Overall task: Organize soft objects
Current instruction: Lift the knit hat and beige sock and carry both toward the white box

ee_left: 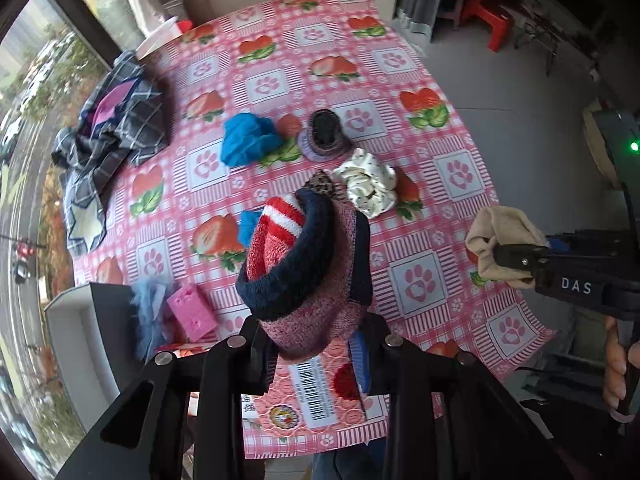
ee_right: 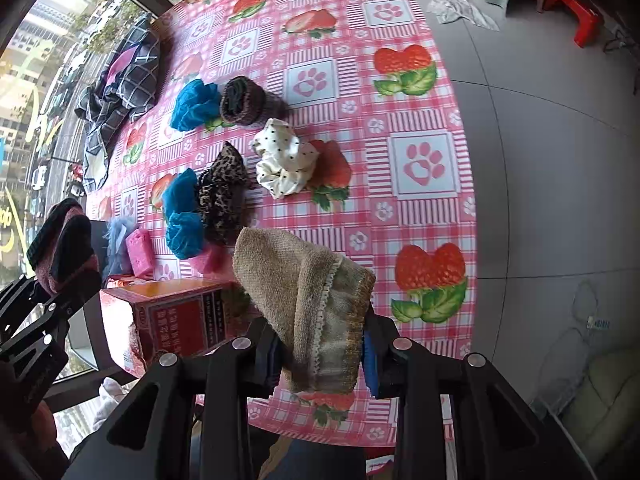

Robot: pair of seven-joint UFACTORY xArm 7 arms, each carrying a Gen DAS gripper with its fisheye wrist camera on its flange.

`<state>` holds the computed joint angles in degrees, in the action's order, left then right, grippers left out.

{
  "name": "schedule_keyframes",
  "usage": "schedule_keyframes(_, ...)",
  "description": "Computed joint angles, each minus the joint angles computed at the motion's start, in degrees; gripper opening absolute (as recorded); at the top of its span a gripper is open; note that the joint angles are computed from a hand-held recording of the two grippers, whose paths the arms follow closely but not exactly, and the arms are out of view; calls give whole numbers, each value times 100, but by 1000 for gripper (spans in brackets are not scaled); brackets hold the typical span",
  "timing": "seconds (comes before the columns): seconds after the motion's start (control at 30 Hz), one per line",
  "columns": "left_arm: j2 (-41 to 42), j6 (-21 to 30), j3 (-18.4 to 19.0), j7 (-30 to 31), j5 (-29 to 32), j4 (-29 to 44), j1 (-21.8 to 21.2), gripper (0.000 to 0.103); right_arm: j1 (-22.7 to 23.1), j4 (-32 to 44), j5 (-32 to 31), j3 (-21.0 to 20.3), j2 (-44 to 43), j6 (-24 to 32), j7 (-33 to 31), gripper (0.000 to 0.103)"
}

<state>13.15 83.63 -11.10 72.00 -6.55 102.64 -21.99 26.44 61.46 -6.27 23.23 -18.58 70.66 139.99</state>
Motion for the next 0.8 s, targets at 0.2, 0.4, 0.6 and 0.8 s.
schedule_keyframes(0.2, -501, -49, 9, 638, -154, -684, 125, 33, 68, -34, 68, 86, 48, -70, 299, 33)
schedule_keyframes(0.4, -675, 204, 84, 1194, -385, -831, 278, 33, 180, 325, 7, 135, 392, 114, 603, 33)
schedule_keyframes(0.6, -671, 519, 236, 1907, -590, -788, 560, 33, 433, 1000, -172, 70, 1133, 243, 979, 33)
schedule_keyframes(0.8, -270, 962, 383, 2306, -685, -270, 920, 33, 915, 2186, -445, -201, 2318, 375, 1148, 33)
